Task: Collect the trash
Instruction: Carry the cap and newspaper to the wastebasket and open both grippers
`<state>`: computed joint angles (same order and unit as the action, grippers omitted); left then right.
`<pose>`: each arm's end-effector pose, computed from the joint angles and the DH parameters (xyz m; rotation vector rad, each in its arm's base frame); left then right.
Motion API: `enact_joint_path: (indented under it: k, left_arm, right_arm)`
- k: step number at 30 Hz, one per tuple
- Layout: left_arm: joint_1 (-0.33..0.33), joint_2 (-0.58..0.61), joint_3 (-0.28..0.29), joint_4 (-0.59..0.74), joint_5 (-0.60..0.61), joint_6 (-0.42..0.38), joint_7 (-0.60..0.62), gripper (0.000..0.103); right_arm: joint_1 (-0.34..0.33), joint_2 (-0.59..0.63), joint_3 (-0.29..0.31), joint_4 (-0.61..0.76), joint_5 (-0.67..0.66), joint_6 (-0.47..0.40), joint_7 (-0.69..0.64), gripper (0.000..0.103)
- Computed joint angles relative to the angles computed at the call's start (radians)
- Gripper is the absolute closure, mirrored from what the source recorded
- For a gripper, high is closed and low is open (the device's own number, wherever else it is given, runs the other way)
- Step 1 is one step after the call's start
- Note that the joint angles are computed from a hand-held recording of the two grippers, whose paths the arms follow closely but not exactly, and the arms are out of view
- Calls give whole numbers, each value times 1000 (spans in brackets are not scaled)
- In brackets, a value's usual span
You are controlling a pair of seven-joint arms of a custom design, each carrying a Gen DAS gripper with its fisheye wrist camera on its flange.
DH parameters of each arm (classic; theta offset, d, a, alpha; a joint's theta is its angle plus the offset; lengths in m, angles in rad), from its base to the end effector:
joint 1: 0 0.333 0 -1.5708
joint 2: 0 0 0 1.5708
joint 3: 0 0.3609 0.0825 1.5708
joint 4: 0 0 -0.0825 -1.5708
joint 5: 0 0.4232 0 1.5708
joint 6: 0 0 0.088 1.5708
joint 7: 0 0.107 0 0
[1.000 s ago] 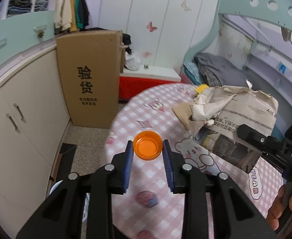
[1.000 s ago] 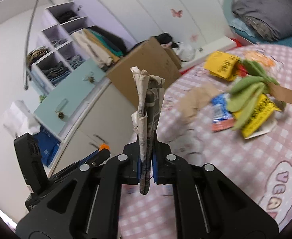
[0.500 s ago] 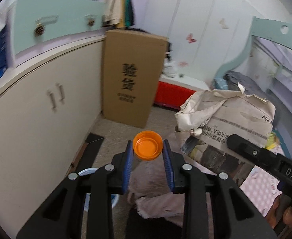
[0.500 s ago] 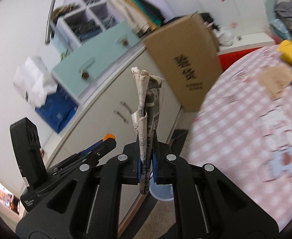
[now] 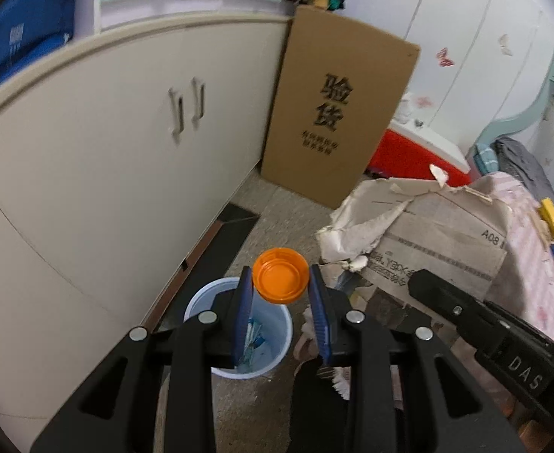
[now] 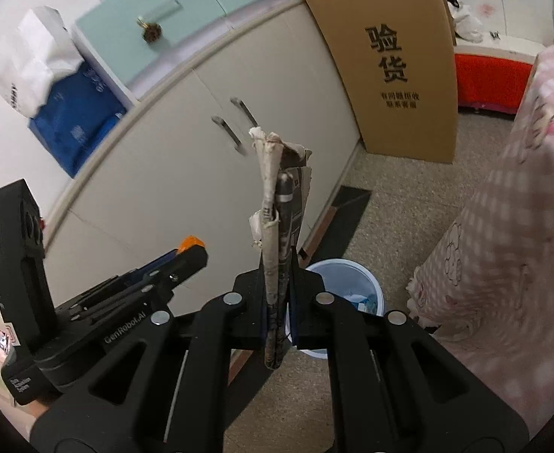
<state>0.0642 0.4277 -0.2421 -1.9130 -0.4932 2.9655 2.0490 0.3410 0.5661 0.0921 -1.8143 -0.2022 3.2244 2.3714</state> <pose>0.7108 -0.0774 0.3553 -1.7812 2.0553 -0.8707 0.6791 0.3232 0.3396 -1.4629 1.7801 -0.2094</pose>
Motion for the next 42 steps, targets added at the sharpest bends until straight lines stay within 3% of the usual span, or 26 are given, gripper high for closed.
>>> enact_joint_path:
  k: [3, 6, 7, 17, 38, 40, 42]
  left_arm:
    - [-31, 52, 44, 46, 39, -2, -51, 73]
    - [-53, 96, 80, 100, 77, -52, -117, 49]
    - [-54, 108, 84, 112, 85, -58, -133, 47]
    - [-27, 121, 67, 98, 118, -48, -169, 43]
    - [4, 90, 69, 60, 85, 10, -211, 37]
    - [-7, 85, 89, 53, 86, 27, -246, 34]
    - [-1, 84, 94, 56, 77, 29, -280, 32]
  right_arm:
    - [7, 40, -5, 47, 6, -32, 2, 95]
    - [-5, 72, 9, 80, 10, -60, -5, 95]
    - [-9, 76, 13, 85, 11, -67, -9, 95]
    - [-35, 122, 59, 133, 35, -109, -54, 95]
    - [-9, 165, 62, 214, 48, -118, -100, 94]
    - [0, 179, 50, 219, 52, -60, -89, 90]
    - [-4, 193, 53, 230, 58, -44, -75, 58]
